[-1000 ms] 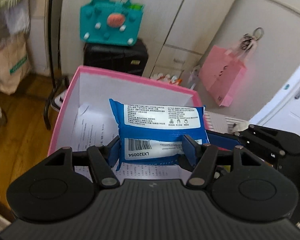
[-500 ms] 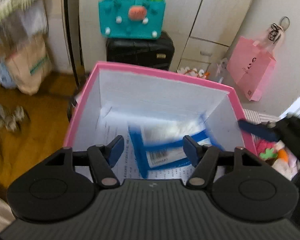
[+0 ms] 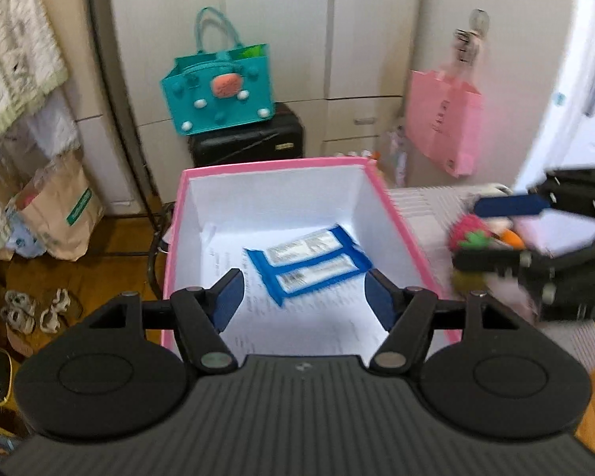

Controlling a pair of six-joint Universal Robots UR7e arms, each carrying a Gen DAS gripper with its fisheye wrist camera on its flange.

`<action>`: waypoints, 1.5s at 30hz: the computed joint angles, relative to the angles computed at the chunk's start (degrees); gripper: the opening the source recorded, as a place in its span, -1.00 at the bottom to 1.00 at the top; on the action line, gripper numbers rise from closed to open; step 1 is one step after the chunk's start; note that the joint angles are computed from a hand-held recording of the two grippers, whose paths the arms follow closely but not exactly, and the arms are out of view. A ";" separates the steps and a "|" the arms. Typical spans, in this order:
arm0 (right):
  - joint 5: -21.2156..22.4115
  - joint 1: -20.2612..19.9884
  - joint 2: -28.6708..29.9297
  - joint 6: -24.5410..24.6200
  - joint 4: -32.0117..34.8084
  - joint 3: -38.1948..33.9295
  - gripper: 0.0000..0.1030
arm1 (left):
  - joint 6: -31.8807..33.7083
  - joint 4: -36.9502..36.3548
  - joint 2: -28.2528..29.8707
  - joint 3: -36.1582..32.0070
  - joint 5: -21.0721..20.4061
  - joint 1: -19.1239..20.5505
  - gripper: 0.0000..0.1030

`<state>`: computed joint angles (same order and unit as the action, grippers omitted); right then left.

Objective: Organize soft objects
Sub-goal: 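Move the left gripper to the white mesh puff while the right gripper reaches the white wipe pack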

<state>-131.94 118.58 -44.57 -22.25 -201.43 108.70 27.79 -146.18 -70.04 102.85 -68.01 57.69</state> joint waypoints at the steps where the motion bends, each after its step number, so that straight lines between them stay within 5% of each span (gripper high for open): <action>1: 0.65 0.33 -1.12 1.53 0.85 0.92 0.06 | 0.88 1.82 -1.07 0.32 -0.71 -0.53 0.34; 5: 2.36 2.18 -4.97 7.11 3.11 5.11 0.06 | 2.57 6.91 -5.18 2.27 -2.10 -2.77 0.36; 13: 2.50 5.93 -10.16 10.14 0.95 13.18 0.07 | 4.16 12.21 -13.23 8.56 -5.41 -6.48 0.38; 32: -7.75 11.88 -14.16 18.66 -8.60 30.20 0.11 | 9.79 14.28 -19.12 20.46 -5.97 -13.74 0.47; 38: -6.52 10.00 -12.33 20.47 -17.28 35.15 0.18 | 9.71 9.25 -18.80 24.31 -6.38 -14.71 0.47; 45: -9.04 7.02 -5.26 14.76 -30.94 37.38 0.35 | 7.50 2.90 -14.01 25.50 -9.03 -13.61 0.47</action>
